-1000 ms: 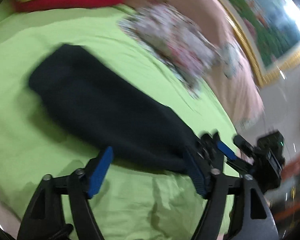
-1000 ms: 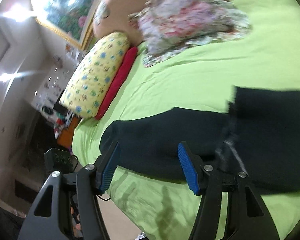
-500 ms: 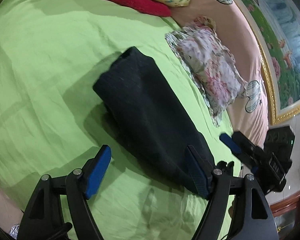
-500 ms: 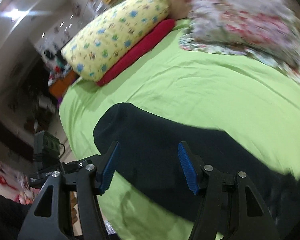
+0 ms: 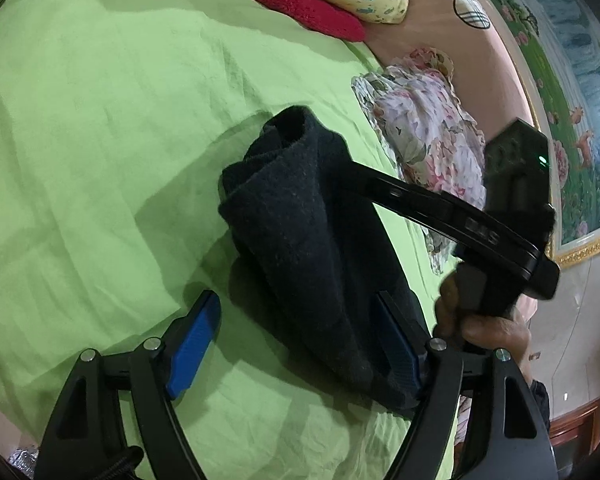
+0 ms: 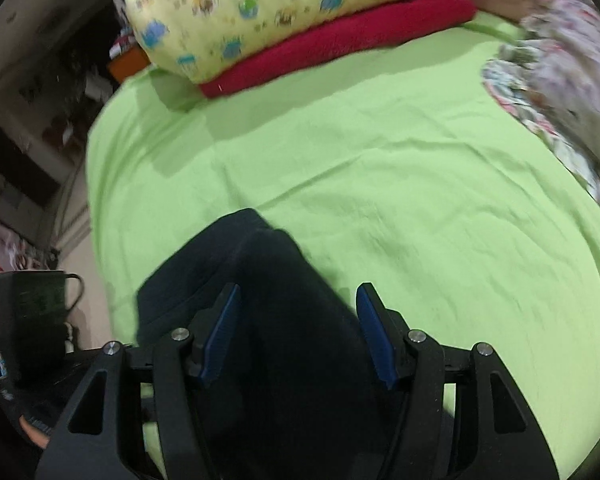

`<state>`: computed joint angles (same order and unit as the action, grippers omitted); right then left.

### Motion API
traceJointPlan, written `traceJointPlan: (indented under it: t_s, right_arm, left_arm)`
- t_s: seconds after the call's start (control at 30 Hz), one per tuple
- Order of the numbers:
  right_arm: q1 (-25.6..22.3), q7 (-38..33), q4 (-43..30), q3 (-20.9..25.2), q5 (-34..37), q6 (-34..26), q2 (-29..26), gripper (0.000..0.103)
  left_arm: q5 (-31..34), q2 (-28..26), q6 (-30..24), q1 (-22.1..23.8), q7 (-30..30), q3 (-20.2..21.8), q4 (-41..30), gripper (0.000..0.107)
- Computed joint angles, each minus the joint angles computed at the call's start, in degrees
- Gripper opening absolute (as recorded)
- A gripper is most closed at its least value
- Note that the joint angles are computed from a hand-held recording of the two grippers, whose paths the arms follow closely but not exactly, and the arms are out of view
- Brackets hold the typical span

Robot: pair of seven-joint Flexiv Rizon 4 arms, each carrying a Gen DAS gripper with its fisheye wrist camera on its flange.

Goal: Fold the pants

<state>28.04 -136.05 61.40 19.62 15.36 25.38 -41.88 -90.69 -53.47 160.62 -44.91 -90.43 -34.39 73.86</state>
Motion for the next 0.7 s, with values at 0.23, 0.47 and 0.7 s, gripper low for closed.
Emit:
traceJointPlan:
  t_s: [0.23,0.47,0.7]
  right_arm:
    - [1.14,3.07,-10.33,-0.26,0.52,-11.20,-5.80,0.025]
    - [-1.24,6.26,-15.86,0.22,6.35,-13.46,-7.73,0.008]
    - [-0.48,5.42,-13.74,-0.68,5.96,-12.11,-6.78,0.007]
  left_arm:
    - [-0.39,-1.80,1.34,0.63,3.74,-0.55,-3.56,0.083]
    - [-0.48,-5.06,4.40,1.06,9.47,-2.07,-10.75,0.085]
    - [1.33,-6.41,5.53,1.47,10.11,-2.23,-12.18,0.084]
